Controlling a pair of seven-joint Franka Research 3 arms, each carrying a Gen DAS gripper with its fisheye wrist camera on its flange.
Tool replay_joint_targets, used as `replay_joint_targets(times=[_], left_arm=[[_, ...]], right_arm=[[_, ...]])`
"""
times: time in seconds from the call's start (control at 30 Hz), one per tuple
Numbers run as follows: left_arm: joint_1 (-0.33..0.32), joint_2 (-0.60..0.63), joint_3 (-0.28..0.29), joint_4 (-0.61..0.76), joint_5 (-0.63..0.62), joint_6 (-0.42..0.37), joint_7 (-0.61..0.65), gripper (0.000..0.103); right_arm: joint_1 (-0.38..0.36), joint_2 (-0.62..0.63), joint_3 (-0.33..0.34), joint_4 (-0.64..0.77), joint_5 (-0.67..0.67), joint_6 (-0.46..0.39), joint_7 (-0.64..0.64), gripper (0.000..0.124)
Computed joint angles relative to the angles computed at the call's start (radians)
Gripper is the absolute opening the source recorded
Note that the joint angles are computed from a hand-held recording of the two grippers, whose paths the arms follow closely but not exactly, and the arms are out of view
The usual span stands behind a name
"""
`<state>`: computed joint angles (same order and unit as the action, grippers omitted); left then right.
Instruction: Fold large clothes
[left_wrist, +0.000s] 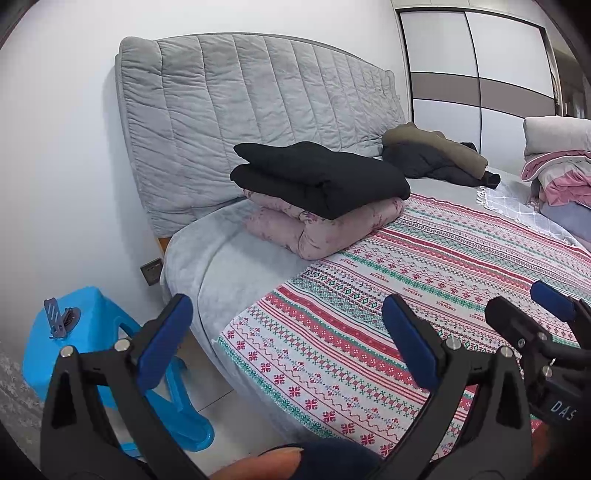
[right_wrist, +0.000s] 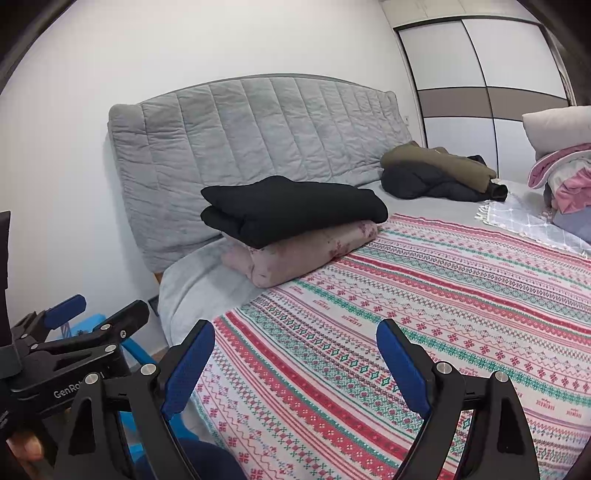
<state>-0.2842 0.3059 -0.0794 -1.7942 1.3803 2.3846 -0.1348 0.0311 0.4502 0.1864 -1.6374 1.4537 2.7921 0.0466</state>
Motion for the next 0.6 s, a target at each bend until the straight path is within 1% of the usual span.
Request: replay_joint_targets(times=[0.1,0.37,0.6], left_arm=[[0.002,0.004,-0.001,0.004,-0.005,0.011,0.011,0.102],[-0.015,0.005,-0.002,0.004,0.027,-0.007,0.01,0.102],[-0.015,0.006,-0.003,0.006,0.017,-0.004,0.02,0.102]], right_arm=[[0.001,0.0,0.0,-0.002,-0.003,0.002,-0.001,0.09],[-0.001,0.0,0.0,0.0,0.004,0.003,-0.009,0.09],[-0.002,-0.001,0.0,-0.001,0.007,0.001,-0.012,0.09]])
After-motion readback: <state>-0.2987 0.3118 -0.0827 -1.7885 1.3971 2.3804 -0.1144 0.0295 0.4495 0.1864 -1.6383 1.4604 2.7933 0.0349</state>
